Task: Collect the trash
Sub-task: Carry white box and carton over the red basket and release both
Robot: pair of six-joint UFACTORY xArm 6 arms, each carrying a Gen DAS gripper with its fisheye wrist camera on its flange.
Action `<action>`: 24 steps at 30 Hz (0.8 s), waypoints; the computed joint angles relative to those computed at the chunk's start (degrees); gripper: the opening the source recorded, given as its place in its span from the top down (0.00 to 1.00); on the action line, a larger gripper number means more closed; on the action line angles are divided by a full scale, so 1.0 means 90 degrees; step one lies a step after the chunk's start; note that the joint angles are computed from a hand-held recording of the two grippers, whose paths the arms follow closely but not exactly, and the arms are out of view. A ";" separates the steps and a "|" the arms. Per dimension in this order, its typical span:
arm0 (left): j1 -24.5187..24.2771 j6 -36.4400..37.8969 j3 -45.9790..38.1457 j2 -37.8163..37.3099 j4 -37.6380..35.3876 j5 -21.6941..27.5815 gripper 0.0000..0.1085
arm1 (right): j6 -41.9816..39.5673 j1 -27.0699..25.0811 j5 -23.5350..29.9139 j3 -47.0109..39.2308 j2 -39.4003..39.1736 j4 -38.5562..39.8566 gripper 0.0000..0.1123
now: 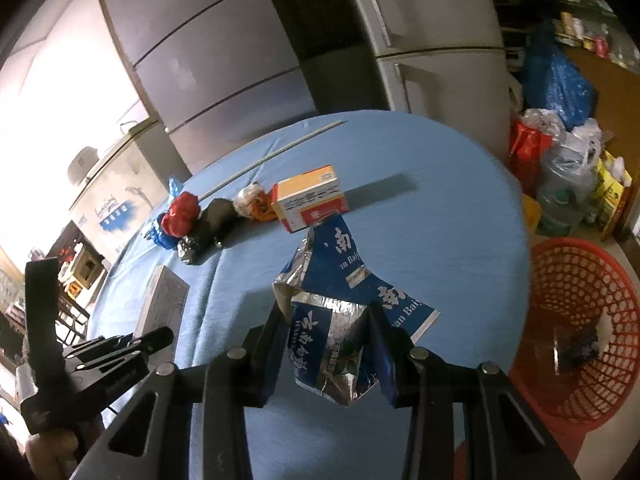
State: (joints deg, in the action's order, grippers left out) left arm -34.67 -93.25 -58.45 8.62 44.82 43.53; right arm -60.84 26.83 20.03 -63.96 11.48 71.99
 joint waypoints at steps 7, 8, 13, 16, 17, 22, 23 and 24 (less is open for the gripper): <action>-0.0103 0.0239 -0.0385 0.0311 -0.0015 -0.0042 0.86 | -0.0026 -0.0423 -0.0137 0.0305 -0.0210 0.0166 0.63; -0.0122 0.0294 -0.0459 0.0361 -0.0021 -0.0052 0.86 | -0.0049 -0.0515 -0.0175 0.0363 -0.0245 0.0206 0.63; -0.0220 0.0651 -0.0936 0.0664 -0.0056 -0.0067 0.86 | -0.0044 -0.0930 -0.0273 0.0516 -0.0318 0.0292 0.63; -0.0314 0.0903 -0.1353 0.0908 -0.0054 -0.0034 0.86 | -0.0027 -0.1164 -0.0345 0.0537 -0.0306 0.0297 0.63; -0.0338 0.0976 -0.1475 0.0982 -0.0052 -0.0038 0.86 | -0.0001 -0.1283 -0.0377 0.0537 -0.0293 0.0277 0.63; -0.0513 0.1467 -0.2296 0.1477 -0.0045 0.0064 0.86 | 0.0165 -0.1725 -0.0483 0.0406 -0.0139 0.0116 0.63; -0.0553 0.1599 -0.2495 0.1603 -0.0082 0.0081 0.86 | 0.0182 -0.1798 -0.0515 0.0382 -0.0111 0.0091 0.63; -0.0572 0.1714 -0.2657 0.1706 -0.0123 0.0084 0.86 | 0.0225 -0.1868 -0.0545 0.0337 -0.0067 0.0035 0.63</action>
State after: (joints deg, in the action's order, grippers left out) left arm -39.81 -77.82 -82.36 23.97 43.71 44.28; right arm -58.81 10.02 15.13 -60.93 10.87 72.30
